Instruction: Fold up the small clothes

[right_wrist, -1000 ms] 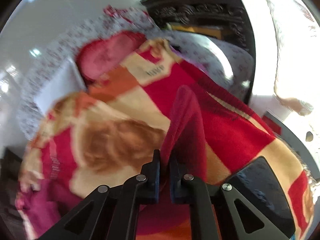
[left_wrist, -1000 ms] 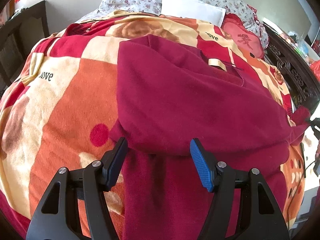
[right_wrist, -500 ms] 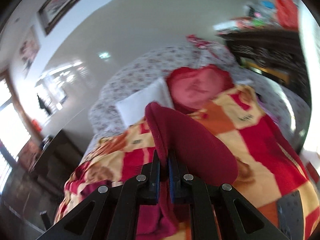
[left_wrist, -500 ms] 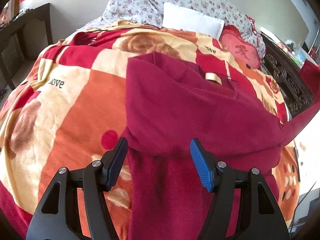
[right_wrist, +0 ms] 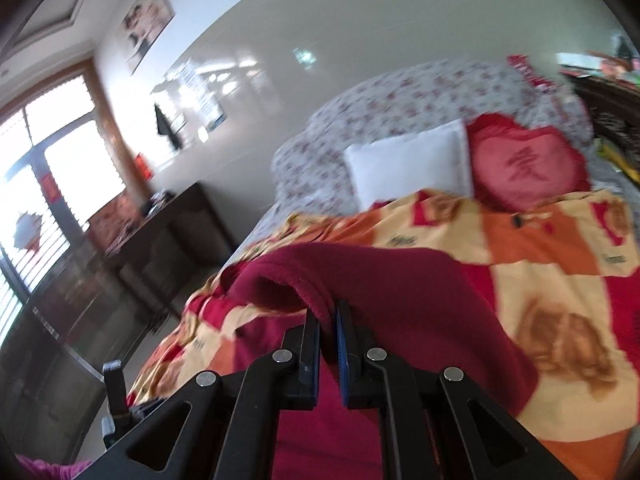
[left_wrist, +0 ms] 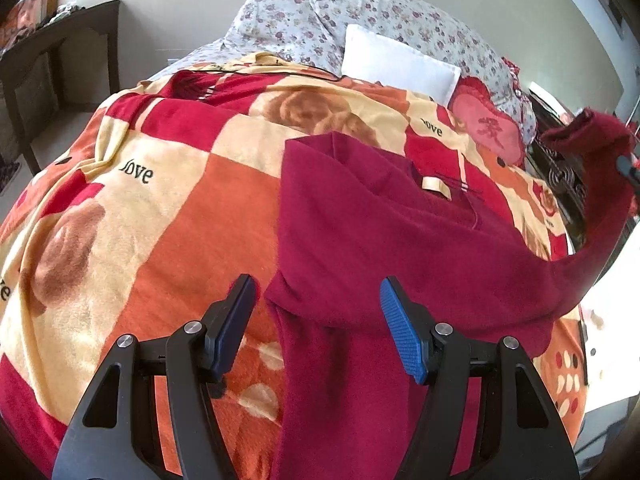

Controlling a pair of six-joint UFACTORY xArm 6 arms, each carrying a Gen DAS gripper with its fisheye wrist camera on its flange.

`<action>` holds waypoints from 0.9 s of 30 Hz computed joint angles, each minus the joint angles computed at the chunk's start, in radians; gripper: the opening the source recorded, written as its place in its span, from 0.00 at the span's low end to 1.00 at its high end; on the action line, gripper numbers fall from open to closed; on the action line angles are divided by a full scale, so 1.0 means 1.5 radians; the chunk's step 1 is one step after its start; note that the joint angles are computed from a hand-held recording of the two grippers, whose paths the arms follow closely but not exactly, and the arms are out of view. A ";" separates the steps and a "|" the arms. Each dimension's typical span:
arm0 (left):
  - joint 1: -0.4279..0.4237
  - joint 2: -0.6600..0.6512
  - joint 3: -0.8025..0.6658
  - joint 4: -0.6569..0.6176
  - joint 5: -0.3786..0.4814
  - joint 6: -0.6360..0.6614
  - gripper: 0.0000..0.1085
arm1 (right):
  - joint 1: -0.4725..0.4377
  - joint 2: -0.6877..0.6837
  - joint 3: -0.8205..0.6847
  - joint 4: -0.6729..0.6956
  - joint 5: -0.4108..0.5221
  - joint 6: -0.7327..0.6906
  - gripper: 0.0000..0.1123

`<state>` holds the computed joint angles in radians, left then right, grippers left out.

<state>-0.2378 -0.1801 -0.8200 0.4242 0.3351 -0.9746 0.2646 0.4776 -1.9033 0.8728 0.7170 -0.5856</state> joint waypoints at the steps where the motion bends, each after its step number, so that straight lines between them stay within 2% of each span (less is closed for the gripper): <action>1: 0.003 0.000 0.002 -0.005 -0.004 0.003 0.60 | 0.009 0.016 -0.011 -0.001 0.007 0.001 0.06; 4: 0.007 -0.002 0.010 -0.012 -0.017 0.000 0.60 | 0.030 0.044 -0.018 0.010 0.021 0.004 0.06; 10: 0.016 0.001 0.020 -0.040 -0.034 0.012 0.60 | 0.073 0.090 -0.004 -0.047 0.014 0.023 0.06; 15: 0.017 0.007 0.025 -0.071 -0.054 0.031 0.60 | 0.093 0.094 0.058 -0.096 0.000 0.028 0.06; 18: 0.013 0.010 0.025 -0.093 -0.062 0.048 0.60 | 0.089 0.099 0.076 -0.128 0.006 0.071 0.07; 22: 0.004 0.018 0.016 -0.097 -0.064 0.060 0.60 | 0.075 0.073 0.130 -0.101 0.015 0.059 0.11; 27: -0.012 0.050 -0.014 -0.119 -0.060 0.090 0.60 | 0.058 0.012 0.219 -0.063 0.011 0.024 0.23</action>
